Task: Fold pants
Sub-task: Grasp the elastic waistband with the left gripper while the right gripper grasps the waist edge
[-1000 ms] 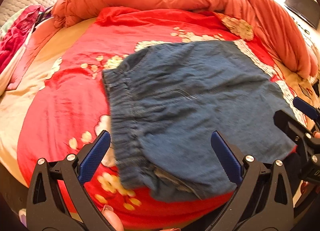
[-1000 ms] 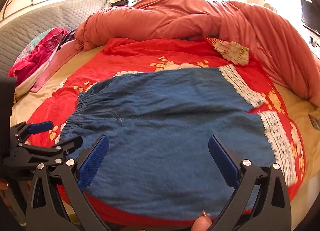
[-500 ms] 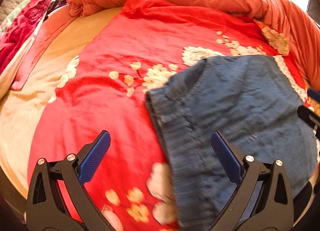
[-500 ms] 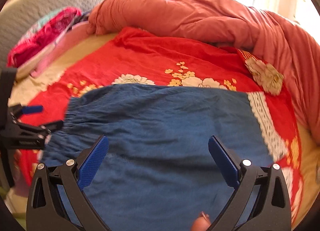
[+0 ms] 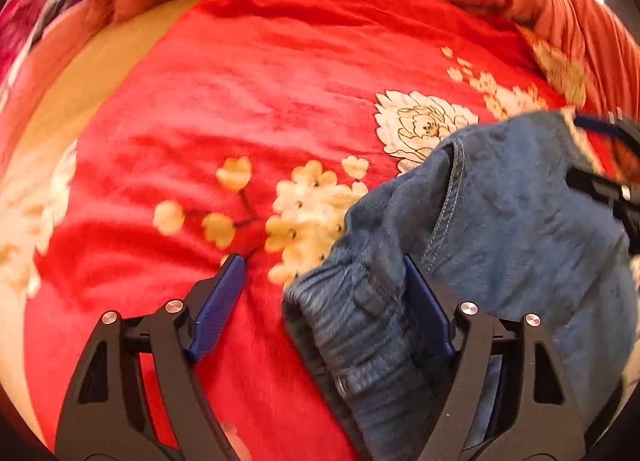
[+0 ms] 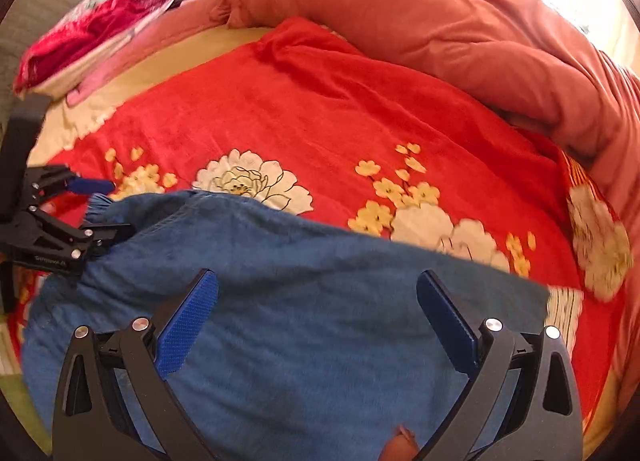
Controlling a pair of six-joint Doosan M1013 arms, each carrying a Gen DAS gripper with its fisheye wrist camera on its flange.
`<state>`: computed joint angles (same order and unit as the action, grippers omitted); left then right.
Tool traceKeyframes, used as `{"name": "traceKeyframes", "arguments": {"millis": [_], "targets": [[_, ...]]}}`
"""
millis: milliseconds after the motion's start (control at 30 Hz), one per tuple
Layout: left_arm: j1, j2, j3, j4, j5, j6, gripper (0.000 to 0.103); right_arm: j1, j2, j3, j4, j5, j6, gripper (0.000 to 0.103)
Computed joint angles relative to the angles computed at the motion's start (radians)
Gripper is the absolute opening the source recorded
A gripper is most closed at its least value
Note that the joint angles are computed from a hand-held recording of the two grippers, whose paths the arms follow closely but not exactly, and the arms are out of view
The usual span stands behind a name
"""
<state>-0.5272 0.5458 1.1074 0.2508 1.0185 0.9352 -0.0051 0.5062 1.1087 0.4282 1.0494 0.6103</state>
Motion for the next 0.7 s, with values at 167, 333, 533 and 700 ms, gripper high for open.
{"name": "traceKeyframes", "arguments": {"millis": [167, 333, 533, 700], "targets": [[-0.010, -0.002, -0.004, 0.019, -0.022, 0.038, 0.032, 0.022, 0.031, -0.040, -0.021, -0.001, -0.079, 0.098], [-0.020, -0.057, 0.050, 0.028, -0.109, 0.033, 0.029, 0.026, 0.049, -0.082, 0.006, 0.030, -0.205, 0.097], [-0.052, -0.108, 0.101, 0.127, -0.191, -0.001, 0.028, 0.057, 0.060, -0.099, -0.124, 0.055, -0.283, 0.070], [-0.066, -0.119, 0.109, 0.140, -0.205, 0.004, 0.028, 0.044, 0.051, -0.071, -0.030, 0.091, -0.359, 0.021]]}}
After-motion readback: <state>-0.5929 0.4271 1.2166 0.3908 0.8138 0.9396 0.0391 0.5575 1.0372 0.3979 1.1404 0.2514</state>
